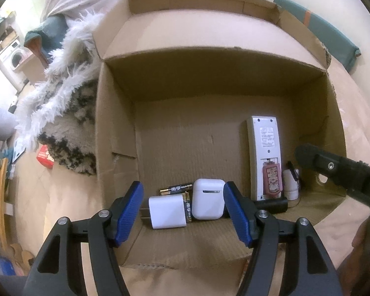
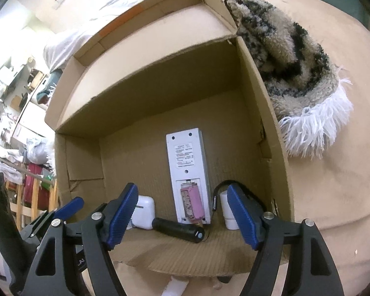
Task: Organize rigid objects
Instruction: 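Place battery by charger with left tool while right tool lays flashlight along box front, then grasp white pill bottle with left tool while right tool grasps black lighter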
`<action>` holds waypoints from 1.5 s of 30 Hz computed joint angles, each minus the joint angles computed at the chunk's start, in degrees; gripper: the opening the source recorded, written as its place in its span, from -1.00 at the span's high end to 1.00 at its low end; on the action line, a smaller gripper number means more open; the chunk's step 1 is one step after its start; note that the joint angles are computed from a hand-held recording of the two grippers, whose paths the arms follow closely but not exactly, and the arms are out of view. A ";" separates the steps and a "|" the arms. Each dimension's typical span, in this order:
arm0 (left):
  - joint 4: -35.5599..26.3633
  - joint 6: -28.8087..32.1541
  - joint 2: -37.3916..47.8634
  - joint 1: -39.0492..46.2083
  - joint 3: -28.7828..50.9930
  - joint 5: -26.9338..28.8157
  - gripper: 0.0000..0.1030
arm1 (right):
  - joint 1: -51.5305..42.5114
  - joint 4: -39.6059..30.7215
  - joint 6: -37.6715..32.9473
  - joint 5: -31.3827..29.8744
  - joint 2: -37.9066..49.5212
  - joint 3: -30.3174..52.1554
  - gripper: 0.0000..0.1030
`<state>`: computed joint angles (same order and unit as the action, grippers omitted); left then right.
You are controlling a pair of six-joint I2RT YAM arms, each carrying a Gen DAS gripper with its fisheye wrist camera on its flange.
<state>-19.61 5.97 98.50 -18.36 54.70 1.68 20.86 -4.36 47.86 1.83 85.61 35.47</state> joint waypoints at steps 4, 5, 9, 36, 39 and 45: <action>-0.39 0.60 -2.30 1.12 -0.89 0.70 -0.25 | 0.69 -1.21 0.53 1.14 -2.73 -1.01 -0.53; -0.27 0.67 -2.83 1.46 -1.25 0.58 -0.25 | 0.83 -1.48 0.82 1.19 -3.65 -1.47 -0.53; -1.81 0.68 -6.07 3.97 -3.08 3.16 -0.25 | 2.37 -4.13 1.74 2.47 -7.87 -3.09 -0.53; -0.42 3.03 -4.69 -4.37 -16.97 7.53 -0.25 | 5.02 -7.92 17.48 -1.99 -20.38 -18.00 -0.53; 2.12 2.70 -3.06 -9.62 -18.62 6.85 -0.25 | 3.98 -6.87 17.56 -3.00 -19.37 -18.50 -0.53; 4.01 2.73 0.77 -13.81 -18.71 5.59 0.38 | 2.07 -4.99 17.81 -4.91 -17.16 -19.24 -0.53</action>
